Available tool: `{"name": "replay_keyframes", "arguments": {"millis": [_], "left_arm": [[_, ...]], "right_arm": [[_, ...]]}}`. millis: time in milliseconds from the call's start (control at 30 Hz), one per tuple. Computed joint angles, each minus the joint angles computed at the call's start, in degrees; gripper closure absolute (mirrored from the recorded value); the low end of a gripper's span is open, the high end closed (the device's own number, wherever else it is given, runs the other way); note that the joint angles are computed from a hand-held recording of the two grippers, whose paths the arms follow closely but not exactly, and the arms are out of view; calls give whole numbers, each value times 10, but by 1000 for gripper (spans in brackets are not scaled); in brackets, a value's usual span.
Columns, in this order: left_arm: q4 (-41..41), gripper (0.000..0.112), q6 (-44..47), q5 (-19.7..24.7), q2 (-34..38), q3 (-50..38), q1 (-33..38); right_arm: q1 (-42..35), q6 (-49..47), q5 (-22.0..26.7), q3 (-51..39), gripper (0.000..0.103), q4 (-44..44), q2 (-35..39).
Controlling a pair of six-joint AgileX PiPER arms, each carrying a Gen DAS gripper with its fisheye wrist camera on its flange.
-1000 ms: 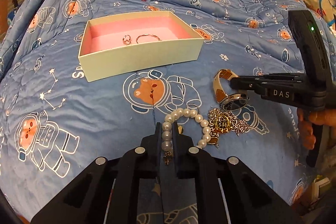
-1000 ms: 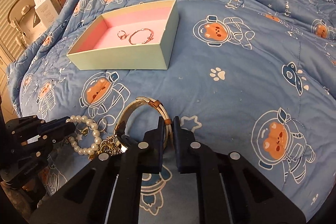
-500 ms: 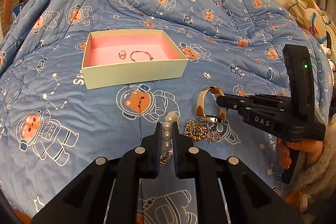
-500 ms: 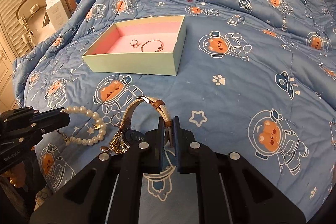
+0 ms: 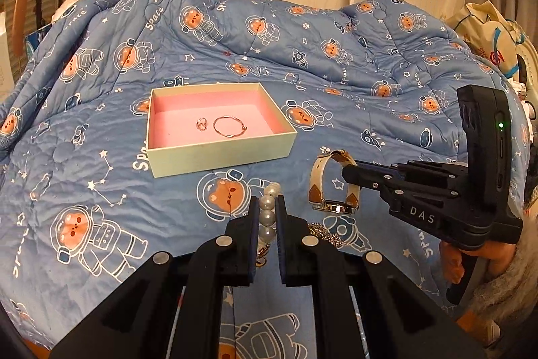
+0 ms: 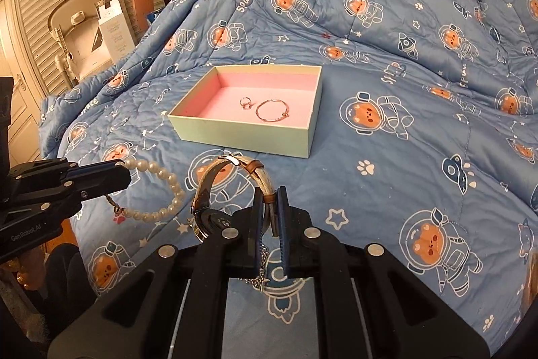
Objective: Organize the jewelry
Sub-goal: 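Carry pearl bracelet and watch into the pink box while both grippers open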
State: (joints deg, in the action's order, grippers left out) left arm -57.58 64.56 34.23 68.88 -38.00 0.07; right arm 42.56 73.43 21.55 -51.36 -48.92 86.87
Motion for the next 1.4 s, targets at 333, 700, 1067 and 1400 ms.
{"name": "replay_keyframes", "arguments": {"millis": [333,700,1067,1400], "left_arm": [[11,103,-12,-9,42,-70,12],[51,103,-65,-12,140,-200,13],[137,103,-170,25,266,-349,-5],[158,103,-235,101,365,-437,-3]], "right_arm": [[-24,-129,-11,-79,94,78,29],[-85,-351,7,-220,94,260,104],[-139,-587,123,-415,94,461,242],[-152,-672,239,-551,94,492,346]]}}
